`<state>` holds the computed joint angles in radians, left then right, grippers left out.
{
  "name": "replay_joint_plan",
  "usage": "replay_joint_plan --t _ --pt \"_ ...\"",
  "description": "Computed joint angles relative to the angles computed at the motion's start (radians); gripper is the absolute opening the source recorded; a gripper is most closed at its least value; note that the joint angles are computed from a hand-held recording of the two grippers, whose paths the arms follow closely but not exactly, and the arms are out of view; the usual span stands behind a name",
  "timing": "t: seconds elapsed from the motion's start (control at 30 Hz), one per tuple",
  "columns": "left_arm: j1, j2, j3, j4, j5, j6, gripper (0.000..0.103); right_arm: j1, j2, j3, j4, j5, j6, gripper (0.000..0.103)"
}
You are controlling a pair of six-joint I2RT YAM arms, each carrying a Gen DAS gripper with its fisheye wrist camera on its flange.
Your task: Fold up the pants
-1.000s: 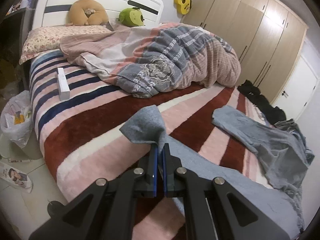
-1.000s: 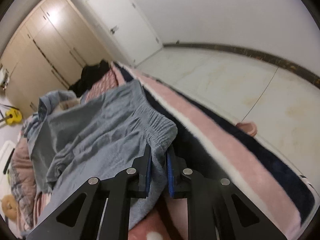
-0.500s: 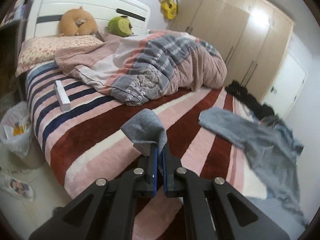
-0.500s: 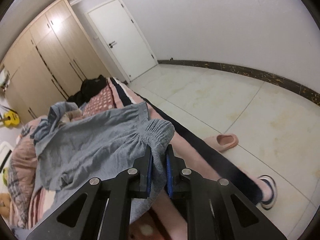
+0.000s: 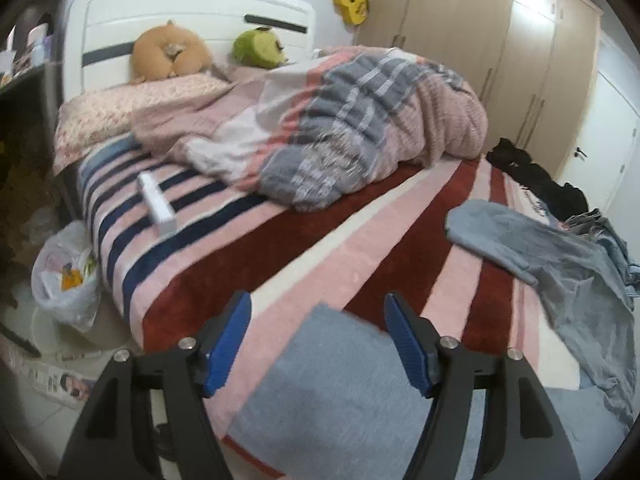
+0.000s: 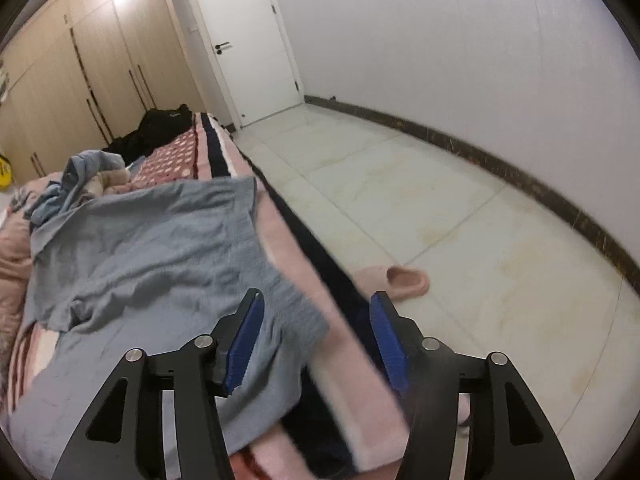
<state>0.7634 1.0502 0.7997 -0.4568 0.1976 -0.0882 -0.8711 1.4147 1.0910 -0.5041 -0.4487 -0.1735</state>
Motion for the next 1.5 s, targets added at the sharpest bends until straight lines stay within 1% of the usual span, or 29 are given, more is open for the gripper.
replay_joint_plan --t 0.07,0.17,0.23,0.27,0.33,0.43,0.5,0.57,0.63,0.67,0.7,0.73,0.8,0.83,0.87,0.9,0.93,0.97,1.03,1.07,1.17,1.27,1.3,1.33,1.37,1.4,1.43,1.47,1.5 --pt "-0.053 0.057 0.063 -0.007 0.005 -0.001 0.076 0.018 0.05 0.082 -0.04 -0.034 -0.034 0.065" --pt "-0.145 0.185 0.162 -0.006 0.002 -0.05 0.077 0.078 0.139 0.199 -0.083 -0.027 -0.054 0.066" --pt "-0.22 0.313 0.24 0.026 0.016 -0.107 0.077 0.114 0.191 0.253 -0.092 -0.029 -0.045 0.066" --pt "-0.246 0.348 0.262 0.035 0.01 -0.126 0.077 0.131 0.229 0.291 -0.1 -0.035 -0.038 0.066" --pt "-0.331 0.503 0.372 0.049 -0.019 -0.17 0.077 0.172 0.295 0.353 -0.109 -0.033 -0.02 0.066" --pt "-0.408 0.704 0.538 0.059 0.004 -0.244 0.077 0.22 0.408 0.471 -0.143 -0.03 -0.001 0.066" --pt "-0.434 0.816 0.637 0.065 0.038 -0.296 0.077 0.243 0.451 0.511 -0.146 -0.018 0.023 0.066" --pt "-0.459 0.948 0.773 0.038 0.05 -0.344 0.076 0.253 0.488 0.544 -0.146 -0.025 0.048 0.066" --pt "-0.481 1.07 0.914 -0.018 0.02 -0.371 0.076 0.26 0.518 0.572 -0.151 -0.02 0.061 0.066" --pt "-0.487 1.104 0.952 -0.034 0.01 -0.382 0.072 0.263 0.529 0.581 -0.152 -0.016 0.062 0.066" --pt "-0.492 1.167 1.024 -0.064 -0.001 -0.41 0.068 0.266 0.541 0.591 -0.157 -0.013 0.059 0.066" --pt "-0.495 1.187 1.046 -0.073 -0.016 -0.428 0.062 0.267 0.549 0.599 -0.161 -0.012 0.057 0.066" --pt "-0.507 1.208 1.072 -0.057 -0.073 -0.448 0.043 0.27 0.564 0.614 -0.167 -0.006 0.057 0.066" --pt "-0.51 1.213 1.081 -0.055 -0.082 -0.448 0.018 0.271 0.571 0.621 -0.17 -0.004 0.056 0.066" --pt "-0.507 1.219 1.087 -0.05 -0.07 -0.456 0.004 0.272 0.582 0.633 -0.173 -0.001 0.056 0.066" --pt "-0.502 1.218 1.081 -0.039 -0.055 -0.475 0.004 0.273 0.586 0.637 -0.174 0.002 0.057 0.066" --pt "-0.501 1.212 1.07 -0.03 -0.067 -0.478 0.002 0.275 0.594 0.646 -0.175 0.006 0.061 0.066" --pt "-0.505 1.195 1.051 -0.025 -0.118 -0.465 0.002 0.276 0.606 0.661 -0.179 0.008 0.067 0.066" --pt "-0.511 1.155 1.016 -0.016 -0.254 -0.418 0.002 0.28 0.623 0.683 -0.188 0.01 0.078 0.066" --pt "-0.494 1.134 1.003 -0.021 -0.294 -0.397 0.001 0.28 0.633 0.696 -0.195 0.007 0.082 0.066" --pt "-0.428 1.099 0.986 -0.028 -0.295 -0.358 0.001 0.285 0.657 0.736 -0.211 0.004 0.093 0.066" --pt "-0.393 1.076 0.957 -0.031 -0.357 -0.321 0.001 0.296 0.673 0.766 -0.219 0.008 0.101 0.066" --pt "-0.378 1.082 0.966 -0.049 -0.362 -0.309 0.001 0.301 0.678 0.777 -0.223 0.01 0.102 0.066" --pt "-0.366 1.096 0.985 -0.074 -0.336 -0.302 0.001 0.307 0.687 0.793 -0.233 0.013 0.098 0.066" --pt "-0.354 1.134 1.045 -0.146 -0.3 -0.281 0.003 0.315 0.698 0.814 -0.248 0.017 0.09 0.066" --pt "-0.352 1.158 1.081 -0.19 -0.296 -0.262 0.003 0.324 0.711 0.839 -0.267 0.021 0.077 0.066" --pt "-0.353 1.172 1.101 -0.216 -0.296 -0.246 0.007 0.333 0.723 0.863 -0.286 0.023 0.067 0.066" --pt "-0.357 1.184 1.125 -0.247 -0.325 -0.235 0.022 0.341 0.738 0.891 -0.308 0.018 0.05 0.067" --pt "-0.358 1.182 1.125 -0.247 -0.342 -0.232 0.036 0.348 0.759 0.931 -0.342 0.004 0.025 0.07"
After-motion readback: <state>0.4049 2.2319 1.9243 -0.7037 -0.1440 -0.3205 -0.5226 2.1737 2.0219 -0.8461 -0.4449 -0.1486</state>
